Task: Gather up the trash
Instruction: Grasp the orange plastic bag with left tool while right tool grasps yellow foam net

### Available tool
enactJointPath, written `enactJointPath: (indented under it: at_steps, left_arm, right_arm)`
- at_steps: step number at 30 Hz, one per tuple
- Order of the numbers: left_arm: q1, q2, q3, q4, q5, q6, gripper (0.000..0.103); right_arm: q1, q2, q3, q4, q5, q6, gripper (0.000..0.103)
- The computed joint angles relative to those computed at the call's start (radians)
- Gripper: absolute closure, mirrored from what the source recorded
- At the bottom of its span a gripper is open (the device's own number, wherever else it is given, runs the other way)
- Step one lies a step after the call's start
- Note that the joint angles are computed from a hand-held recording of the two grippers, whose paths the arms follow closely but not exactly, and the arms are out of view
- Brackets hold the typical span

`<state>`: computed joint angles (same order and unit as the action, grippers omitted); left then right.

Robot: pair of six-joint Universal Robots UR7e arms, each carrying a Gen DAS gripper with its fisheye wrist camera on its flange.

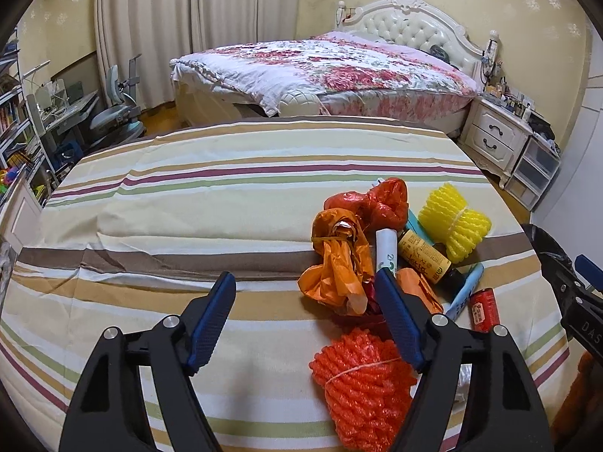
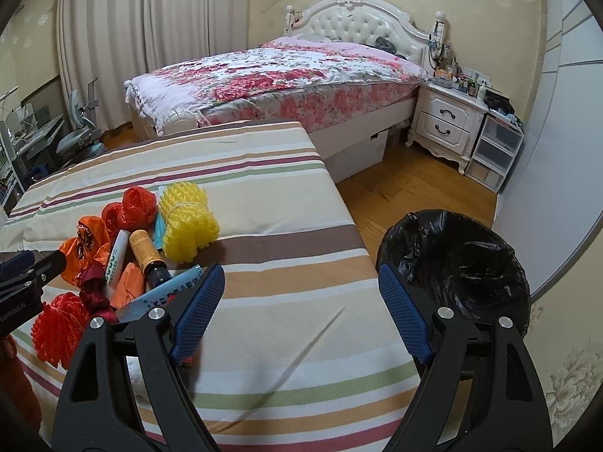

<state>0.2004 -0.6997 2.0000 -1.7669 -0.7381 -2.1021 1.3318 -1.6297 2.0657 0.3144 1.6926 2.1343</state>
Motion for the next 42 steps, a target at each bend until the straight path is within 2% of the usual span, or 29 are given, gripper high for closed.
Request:
enactJointPath:
  at_steps: [4, 6, 8, 11, 16, 27, 31, 33, 35, 36, 38, 40, 42]
  left_arm:
    - [0.015, 0.0, -0.001, 0.005, 0.016, 0.03, 0.029]
    - [0.025, -0.004, 0.005, -0.01, 0.017, 0.044, 0.033]
    - [0.038, -0.009, 0.023, -0.065, 0.015, 0.078, 0.046]
    - [0.04, -0.028, 0.081, -0.206, 0.029, 0.142, 0.058]
    - [0.027, -0.034, 0.081, -0.198, 0.038, 0.162, 0.078]
    - [-0.012, -0.088, 0.105, -0.101, 0.04, 0.06, 0.084]
    - [-0.009, -0.098, 0.123, -0.125, 0.035, 0.058, 0.083]
    - [-0.009, -0.104, 0.135, -0.157, 0.037, 0.065, 0.073]
    - [-0.011, -0.104, 0.14, -0.168, 0.043, 0.07, 0.053]
    - [-0.012, -0.103, 0.14, -0.171, 0.045, 0.072, 0.048]
    - [-0.015, -0.103, 0.146, -0.187, 0.049, 0.077, 0.041]
    - [-0.012, -0.104, 0.148, -0.197, 0.052, 0.085, 0.036]
    - [-0.007, -0.102, 0.15, -0.204, 0.053, 0.093, 0.035]
  right_arm:
    - [0.04, 0.035, -0.006, -0.011, 0.026, 0.006, 0.021]
    - [0.056, 0.048, -0.006, -0.015, 0.035, 0.007, 0.021]
    - [0.07, 0.061, -0.007, -0.019, 0.044, 0.009, 0.021]
    - [0.088, 0.076, -0.009, -0.022, 0.056, 0.012, 0.021]
    - [0.109, 0.097, -0.015, -0.02, 0.065, 0.02, 0.021]
    - [0.174, 0.168, -0.038, -0.02, 0.085, 0.032, 0.021]
    - [0.197, 0.209, -0.043, -0.036, 0.117, 0.027, 0.021]
    - [0.203, 0.223, -0.044, -0.042, 0.131, 0.024, 0.021]
    - [0.204, 0.237, -0.044, -0.048, 0.142, 0.018, 0.024]
    - [0.206, 0.243, -0.041, -0.054, 0.151, 0.015, 0.028]
    - [0.203, 0.269, -0.055, -0.028, 0.162, 0.014, 0.051]
    - [0.192, 0.29, -0.075, 0.013, 0.16, 0.03, 0.059]
    - [0.186, 0.288, -0.075, 0.018, 0.155, 0.033, 0.059]
